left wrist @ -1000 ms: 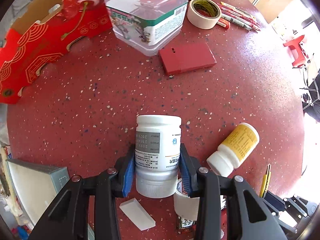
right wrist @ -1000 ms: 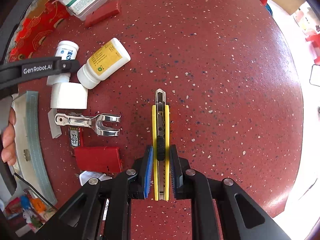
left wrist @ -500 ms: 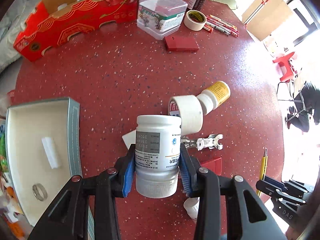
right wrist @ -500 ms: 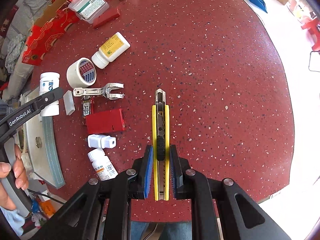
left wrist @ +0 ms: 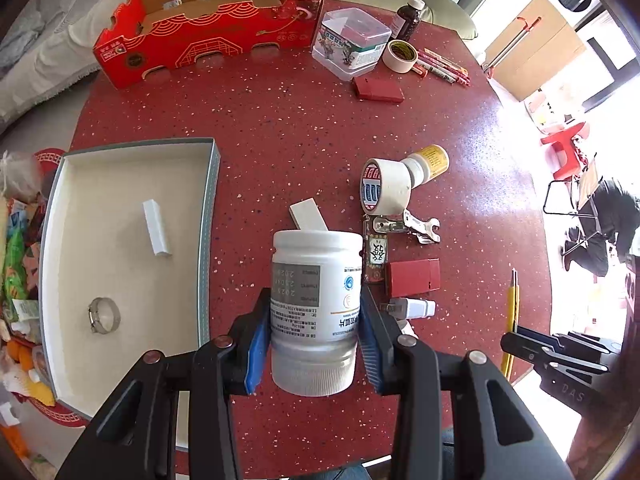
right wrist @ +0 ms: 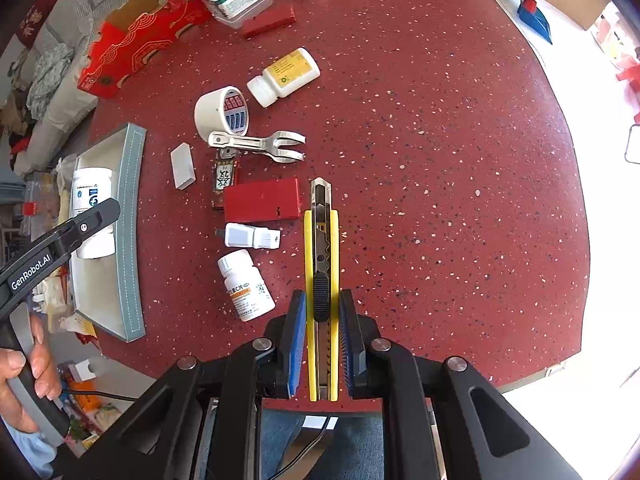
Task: Organize rigid objects
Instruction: 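Carry the white jar in the left tool and knife in the right tool over the tray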
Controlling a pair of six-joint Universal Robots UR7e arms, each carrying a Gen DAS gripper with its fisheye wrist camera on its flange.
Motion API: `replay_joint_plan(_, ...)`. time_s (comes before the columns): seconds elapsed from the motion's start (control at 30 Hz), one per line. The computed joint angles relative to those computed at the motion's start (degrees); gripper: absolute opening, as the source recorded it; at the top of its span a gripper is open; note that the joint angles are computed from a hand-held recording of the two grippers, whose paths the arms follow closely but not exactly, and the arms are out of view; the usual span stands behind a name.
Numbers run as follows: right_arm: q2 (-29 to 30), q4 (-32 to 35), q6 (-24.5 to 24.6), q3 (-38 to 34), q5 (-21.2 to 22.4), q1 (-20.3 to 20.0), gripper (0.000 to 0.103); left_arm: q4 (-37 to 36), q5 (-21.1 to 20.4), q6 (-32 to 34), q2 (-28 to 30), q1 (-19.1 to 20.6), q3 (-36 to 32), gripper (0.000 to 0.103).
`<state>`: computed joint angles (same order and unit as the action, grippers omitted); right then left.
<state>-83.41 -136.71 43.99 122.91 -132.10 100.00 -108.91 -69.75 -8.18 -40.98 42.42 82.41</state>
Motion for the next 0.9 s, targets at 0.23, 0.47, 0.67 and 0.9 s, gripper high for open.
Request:
replay_joint_plan(0.23,5.1,1.7,-4.3,-5.8,-1.3,2.4,0.017,-0.4,0.5,-3.0,-6.0,0.2,4.5,0.043)
replay_joint_plan(0.47,11.0,4.5,-9.3,-12.4,-1.5,4.1,0.017,-2.7,3.0,-6.5,-9.3,1.7,6.7,0.043)
replay_joint_plan(0.67,16.6,7.4,-14.3,-18.5,-0.9,5.5,0.017,-3.9,5.8,-10.9,-12.6,3.5,8.7,0.043)
replay_joint_plan(0.9,22.9,9.2,-20.0,-25.0,0.3,7.0,0.017,-3.2,9.0,-16.1,-16.1,5.6,10.7,0.043)
